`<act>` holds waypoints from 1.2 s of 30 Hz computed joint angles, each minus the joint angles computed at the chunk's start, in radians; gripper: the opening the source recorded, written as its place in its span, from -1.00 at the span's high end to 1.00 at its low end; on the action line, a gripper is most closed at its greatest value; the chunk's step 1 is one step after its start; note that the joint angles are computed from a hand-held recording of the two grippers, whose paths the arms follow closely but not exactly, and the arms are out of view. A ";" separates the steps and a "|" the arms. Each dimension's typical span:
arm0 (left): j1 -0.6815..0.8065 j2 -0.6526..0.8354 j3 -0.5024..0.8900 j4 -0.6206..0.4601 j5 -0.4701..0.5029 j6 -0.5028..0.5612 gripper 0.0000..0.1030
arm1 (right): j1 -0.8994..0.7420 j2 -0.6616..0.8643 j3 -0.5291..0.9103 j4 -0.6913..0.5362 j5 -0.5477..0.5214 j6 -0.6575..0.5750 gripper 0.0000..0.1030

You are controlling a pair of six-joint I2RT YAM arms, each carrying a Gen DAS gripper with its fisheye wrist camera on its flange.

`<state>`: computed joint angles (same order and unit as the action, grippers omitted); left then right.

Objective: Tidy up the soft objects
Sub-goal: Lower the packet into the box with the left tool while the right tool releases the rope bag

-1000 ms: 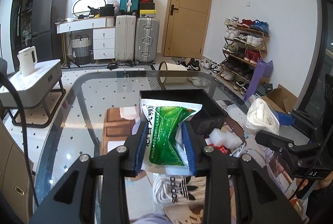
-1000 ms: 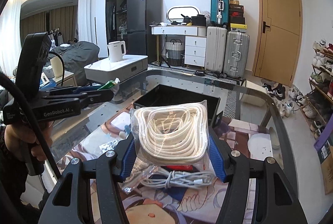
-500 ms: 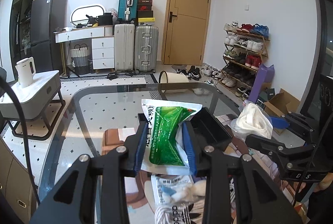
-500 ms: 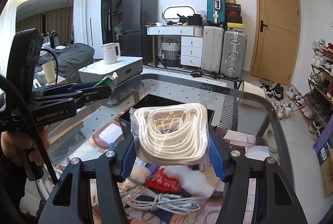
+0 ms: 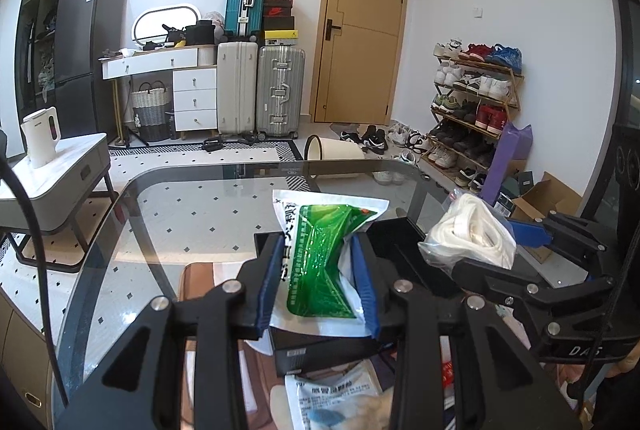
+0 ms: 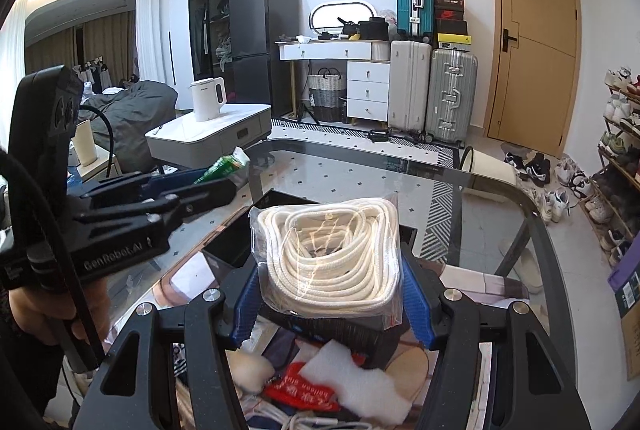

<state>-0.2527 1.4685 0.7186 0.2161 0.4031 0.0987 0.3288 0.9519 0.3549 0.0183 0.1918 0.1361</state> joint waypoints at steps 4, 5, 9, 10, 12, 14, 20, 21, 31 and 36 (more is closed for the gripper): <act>-0.010 0.053 0.018 0.033 -0.010 0.000 0.34 | -0.041 0.103 0.032 0.057 -0.031 -0.035 -0.20; -0.017 0.066 0.024 0.038 -0.020 0.003 0.34 | -0.047 0.123 0.036 0.067 -0.035 -0.042 -0.20; -0.039 0.112 0.046 0.049 -0.043 0.002 0.34 | -0.081 0.204 0.059 0.110 -0.065 -0.075 -0.20; -0.046 0.122 0.052 0.048 -0.049 -0.002 0.33 | -0.089 0.224 0.064 0.121 -0.072 -0.085 -0.20; -0.053 0.145 0.061 0.049 -0.054 0.004 0.33 | -0.100 0.268 0.076 0.141 -0.080 -0.104 -0.20; -0.062 0.163 0.069 0.053 -0.063 0.007 0.33 | -0.104 0.304 0.090 0.153 -0.085 -0.117 -0.20; -0.081 0.211 0.098 0.043 -0.081 0.034 0.32 | -0.116 0.377 0.111 0.168 -0.100 -0.165 -0.20; -0.090 0.218 0.103 0.045 -0.092 0.037 0.31 | -0.119 0.388 0.116 0.170 -0.105 -0.170 -0.20; -0.101 0.253 0.130 0.033 -0.099 0.060 0.29 | -0.132 0.493 0.160 0.185 -0.105 -0.244 -0.20; -0.108 0.269 0.153 0.006 -0.100 0.073 0.29 | -0.158 0.514 0.169 0.180 -0.130 -0.272 -0.20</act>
